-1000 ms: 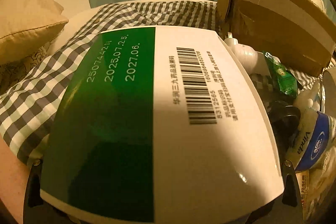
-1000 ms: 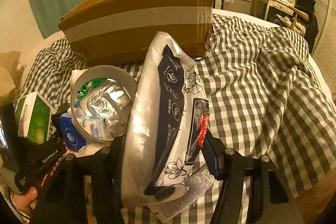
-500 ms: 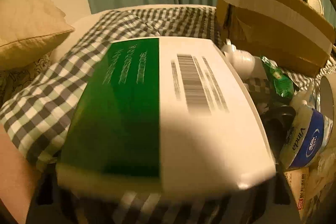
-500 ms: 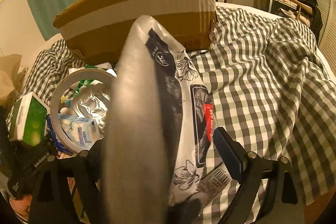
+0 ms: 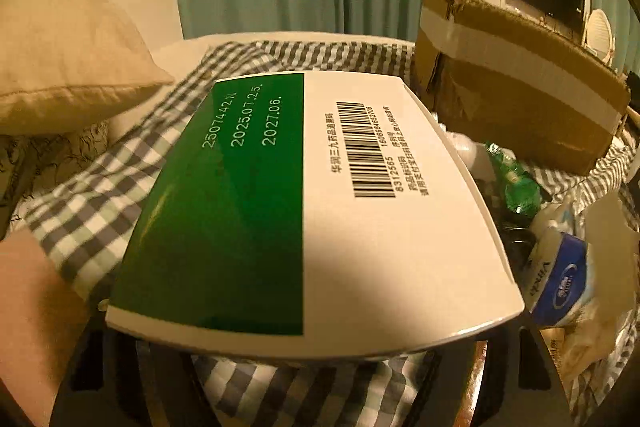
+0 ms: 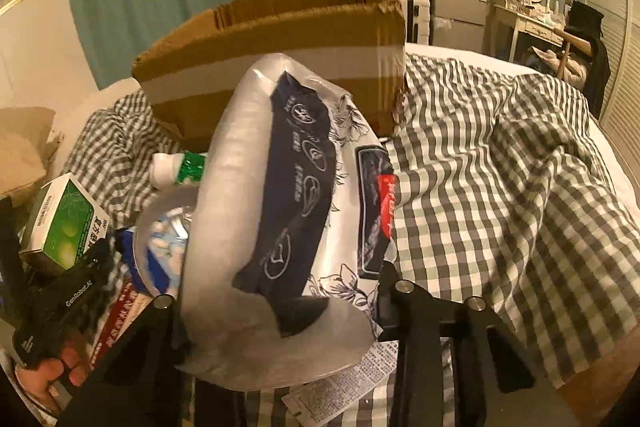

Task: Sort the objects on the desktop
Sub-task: 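Carry the green-and-white box with the left tool while the right tool carries the plastic bag toward the cardboard box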

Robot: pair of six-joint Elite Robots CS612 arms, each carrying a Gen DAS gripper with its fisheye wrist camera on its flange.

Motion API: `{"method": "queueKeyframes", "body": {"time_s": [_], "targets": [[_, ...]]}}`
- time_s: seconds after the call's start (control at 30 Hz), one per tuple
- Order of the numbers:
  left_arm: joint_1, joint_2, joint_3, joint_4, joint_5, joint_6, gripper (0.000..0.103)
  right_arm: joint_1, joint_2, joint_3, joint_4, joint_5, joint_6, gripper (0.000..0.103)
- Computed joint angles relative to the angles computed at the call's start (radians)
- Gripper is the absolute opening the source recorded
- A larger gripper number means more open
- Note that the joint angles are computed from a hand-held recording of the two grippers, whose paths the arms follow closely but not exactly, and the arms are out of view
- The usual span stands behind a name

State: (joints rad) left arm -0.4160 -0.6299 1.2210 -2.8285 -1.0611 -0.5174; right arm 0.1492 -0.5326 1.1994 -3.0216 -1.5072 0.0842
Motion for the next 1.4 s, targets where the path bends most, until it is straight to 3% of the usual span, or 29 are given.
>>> {"method": "queueKeyframes", "body": {"time_s": [0.37, 0.7, 0.9, 1.07, 1.23, 1.4], "targets": [[-0.029, -0.044, 0.069, -0.165, 0.010, 0.089, 0.078, -0.006, -0.063, 0.112, -0.158, 0.009, 0.003, 0.027], [-0.037, -0.068, 0.056, -0.192, -0.025, 0.118, 0.078, -0.013, -0.104, 0.163, -0.227, 0.046, -0.010, 0.026], [-0.035, -0.048, -0.035, -0.153, -0.076, 0.156, 0.078, -0.033, -0.112, 0.145, -0.231, 0.120, 0.002, 0.026], [-0.034, -0.006, -0.165, -0.123, -0.091, 0.240, 0.078, -0.046, -0.103, 0.099, -0.223, 0.160, 0.014, 0.026], [-0.023, 0.041, -0.296, -0.082, -0.158, 0.274, 0.078, -0.063, -0.078, 0.015, -0.203, 0.235, 0.040, 0.026], [-0.013, 0.099, -0.427, -0.013, -0.206, 0.285, 0.078, -0.063, -0.029, -0.117, -0.115, 0.253, 0.011, 0.026]]}}
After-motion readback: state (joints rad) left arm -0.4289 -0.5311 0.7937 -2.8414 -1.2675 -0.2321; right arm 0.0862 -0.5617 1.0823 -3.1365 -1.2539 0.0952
